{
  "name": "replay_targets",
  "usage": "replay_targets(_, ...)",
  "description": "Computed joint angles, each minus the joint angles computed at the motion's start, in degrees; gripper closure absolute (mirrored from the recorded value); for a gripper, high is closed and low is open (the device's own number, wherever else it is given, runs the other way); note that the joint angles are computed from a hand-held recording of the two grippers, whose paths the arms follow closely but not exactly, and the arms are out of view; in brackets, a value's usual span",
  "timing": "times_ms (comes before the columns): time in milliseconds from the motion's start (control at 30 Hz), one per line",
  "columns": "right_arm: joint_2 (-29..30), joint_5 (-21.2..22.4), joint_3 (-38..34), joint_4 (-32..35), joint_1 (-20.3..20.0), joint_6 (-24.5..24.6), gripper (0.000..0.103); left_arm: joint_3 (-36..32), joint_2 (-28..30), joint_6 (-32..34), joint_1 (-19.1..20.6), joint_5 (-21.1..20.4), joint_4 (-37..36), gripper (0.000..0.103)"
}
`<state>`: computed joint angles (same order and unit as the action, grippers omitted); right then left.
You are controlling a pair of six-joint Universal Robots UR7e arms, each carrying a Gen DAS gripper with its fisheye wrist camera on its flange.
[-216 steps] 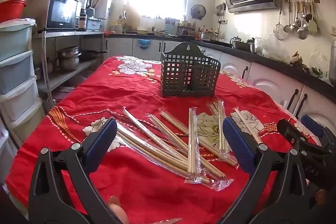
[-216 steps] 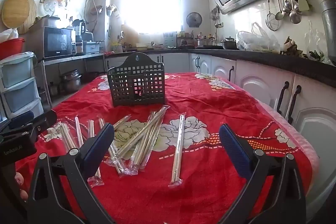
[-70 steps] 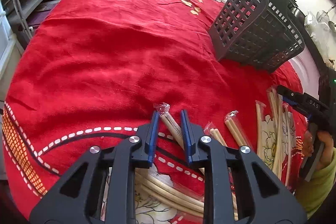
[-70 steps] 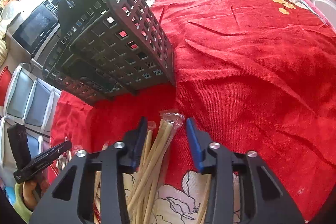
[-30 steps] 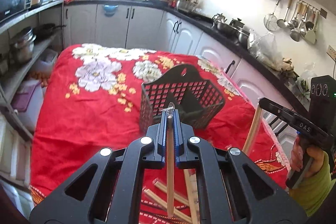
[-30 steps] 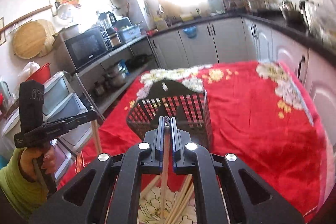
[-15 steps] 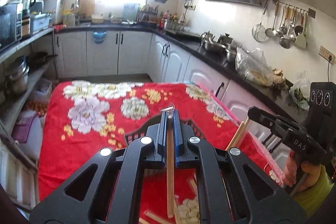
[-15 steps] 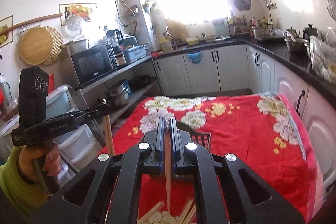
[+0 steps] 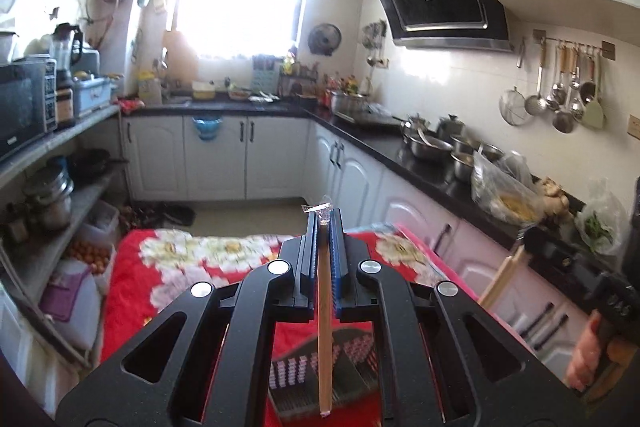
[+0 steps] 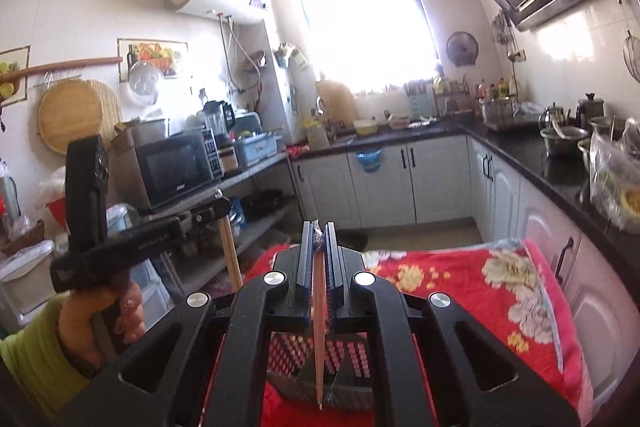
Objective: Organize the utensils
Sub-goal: 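Lift the left gripper's chopstick upright into the caddy while the right gripper lowers its own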
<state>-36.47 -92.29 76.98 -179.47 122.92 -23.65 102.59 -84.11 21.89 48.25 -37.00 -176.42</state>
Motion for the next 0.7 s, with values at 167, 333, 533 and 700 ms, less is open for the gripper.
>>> replay_targets(167, 1.7, 0.4, -4.0, 0.3, 0.2, -0.1, 0.097, -2.2, 3.0, 2.6, 1.9, -0.6, -3.8, 0.1)
replay_targets(333, 3.6, -0.4, -7.1, 0.1, 0.0, -0.7, 0.097, -1.7, 4.6, 3.8, 4.7, -2.6, -7.8, 0.1)
replay_targets(533, 5.5, -1.1, -8.3, -0.3, -1.2, -0.1, 0.097, -0.7, 5.8, 4.6, 7.3, -3.8, -11.1, 0.1)
replay_targets(700, 6.9, -2.3, -7.9, -1.5, -2.1, -0.4, 0.097, 1.6, 6.1, 7.7, 8.3, -5.7, -16.4, 0.1)
